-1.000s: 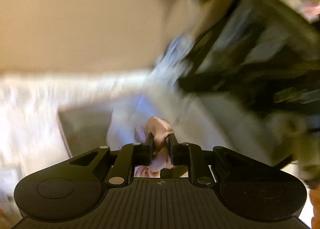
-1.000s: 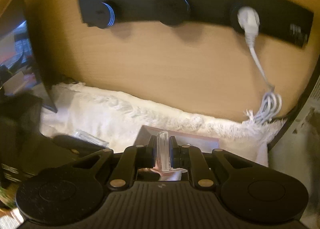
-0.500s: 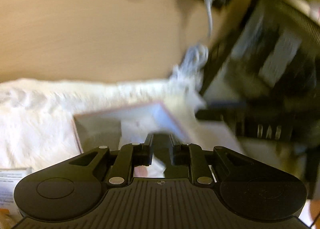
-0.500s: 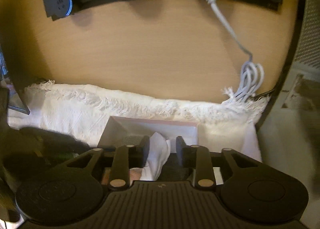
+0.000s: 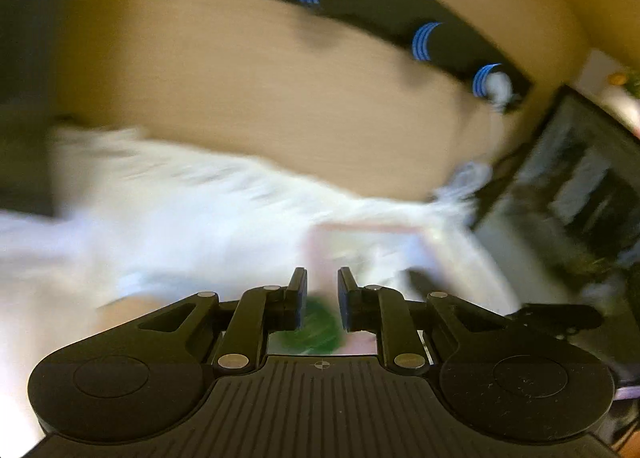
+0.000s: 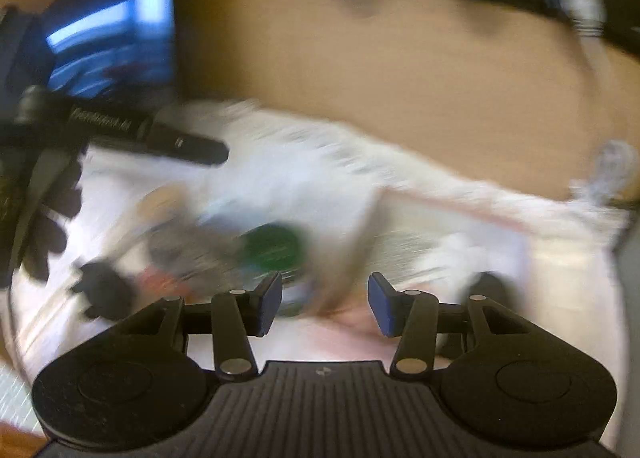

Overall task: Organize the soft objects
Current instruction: 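Move the right tool back toward the black plush and grey hat, then lower the left tool onto the black plush toy and close on it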

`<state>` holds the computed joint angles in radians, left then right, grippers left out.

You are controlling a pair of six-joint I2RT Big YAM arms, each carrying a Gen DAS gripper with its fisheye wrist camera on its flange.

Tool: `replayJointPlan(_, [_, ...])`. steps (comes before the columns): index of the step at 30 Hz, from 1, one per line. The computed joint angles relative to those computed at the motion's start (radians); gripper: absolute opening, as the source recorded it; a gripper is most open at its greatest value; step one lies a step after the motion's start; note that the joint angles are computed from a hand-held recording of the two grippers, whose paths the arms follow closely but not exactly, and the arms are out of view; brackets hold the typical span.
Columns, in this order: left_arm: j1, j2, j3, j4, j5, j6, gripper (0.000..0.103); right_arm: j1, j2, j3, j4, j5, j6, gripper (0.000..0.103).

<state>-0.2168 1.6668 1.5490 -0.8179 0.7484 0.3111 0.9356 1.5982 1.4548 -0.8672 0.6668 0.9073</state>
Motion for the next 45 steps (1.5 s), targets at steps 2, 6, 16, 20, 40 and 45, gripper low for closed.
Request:
replayJointPlan(2, [0.049, -0.03, -0.054, 0.026, -0.076, 0.047, 0.018, 0.003, 0.045, 0.026, 0.058, -0.059, -0.056, 0.047])
replayJointPlan(6, [0.138, -0.051, -0.129, 0.067, -0.213, 0.066, 0.018, 0.003, 0.149, 0.092, 0.137, -0.176, -0.124, 0.047])
replayJointPlan(16, [0.262, -0.086, -0.247, 0.059, -0.294, 0.087, 0.018, -0.003, 0.338, 0.296, 0.141, -0.304, -0.256, 0.048])
replayJointPlan(20, [0.309, -0.097, -0.262, 0.07, -0.232, 0.003, 0.018, -0.012, 0.381, 0.361, 0.137, -0.294, -0.298, 0.048])
replayJointPlan(40, [0.262, -0.04, -0.213, -0.005, -0.13, -0.083, 0.018, 0.0, 0.449, 0.372, 0.354, -0.447, -0.227, 0.047])
replayJointPlan(45, [0.257, -0.107, -0.272, 0.044, -0.278, -0.007, 0.023, 0.009, 0.458, 0.378, 0.343, -0.452, -0.24, 0.047])
